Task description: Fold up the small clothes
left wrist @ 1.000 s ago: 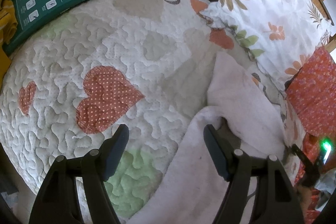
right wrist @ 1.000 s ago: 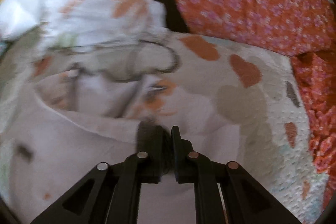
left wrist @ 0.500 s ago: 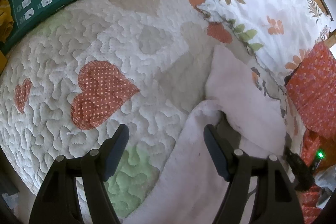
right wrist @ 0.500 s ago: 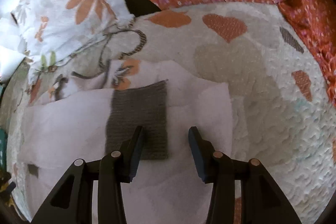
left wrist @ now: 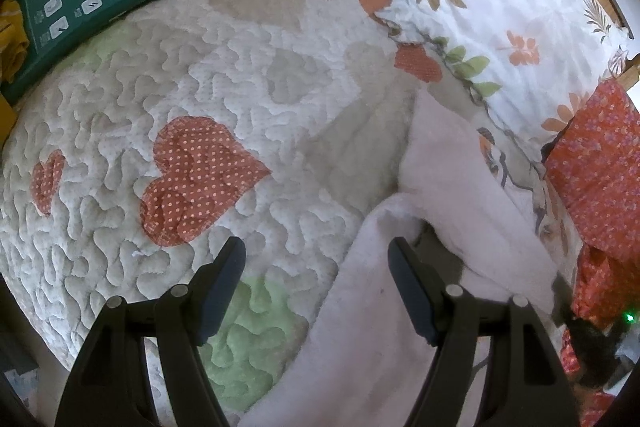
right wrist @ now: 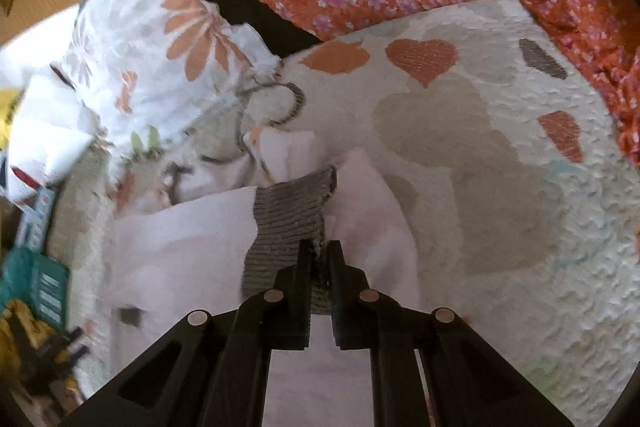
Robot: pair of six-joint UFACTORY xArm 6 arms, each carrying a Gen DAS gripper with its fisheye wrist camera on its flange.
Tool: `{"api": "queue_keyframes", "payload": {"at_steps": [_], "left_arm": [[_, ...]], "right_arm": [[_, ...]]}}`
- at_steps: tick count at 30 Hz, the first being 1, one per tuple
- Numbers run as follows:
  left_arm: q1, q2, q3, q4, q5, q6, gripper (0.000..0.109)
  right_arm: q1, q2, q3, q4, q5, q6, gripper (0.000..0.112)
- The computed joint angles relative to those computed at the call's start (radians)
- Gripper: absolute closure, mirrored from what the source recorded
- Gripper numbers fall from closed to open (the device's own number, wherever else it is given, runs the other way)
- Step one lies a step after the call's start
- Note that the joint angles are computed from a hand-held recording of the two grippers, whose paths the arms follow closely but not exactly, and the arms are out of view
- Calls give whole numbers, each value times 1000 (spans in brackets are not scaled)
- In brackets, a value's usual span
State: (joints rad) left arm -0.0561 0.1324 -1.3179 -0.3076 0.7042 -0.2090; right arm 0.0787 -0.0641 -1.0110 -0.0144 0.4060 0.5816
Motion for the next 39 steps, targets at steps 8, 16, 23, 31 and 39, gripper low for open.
{"api": "queue_keyframes", "payload": {"at_steps": [8,16,23,31,39], "left_arm": [[16,-23,19,-10,-7,14,36],[19,-25,18,-41,-1,35,36],[18,-25,24,-11,7,29,36],[40,-37,44,-7,17,54,36],[45,-72,110,-140,97,267,36]], "right_arm": [[0,48,-58,-361,143,281,111],[-28,-60,30,-286,90,192,108],[25,39,-54,-250,111,139,104],[16,15,-48,-413,252,324,104],[12,-309,336,29,13,54,81]]}}
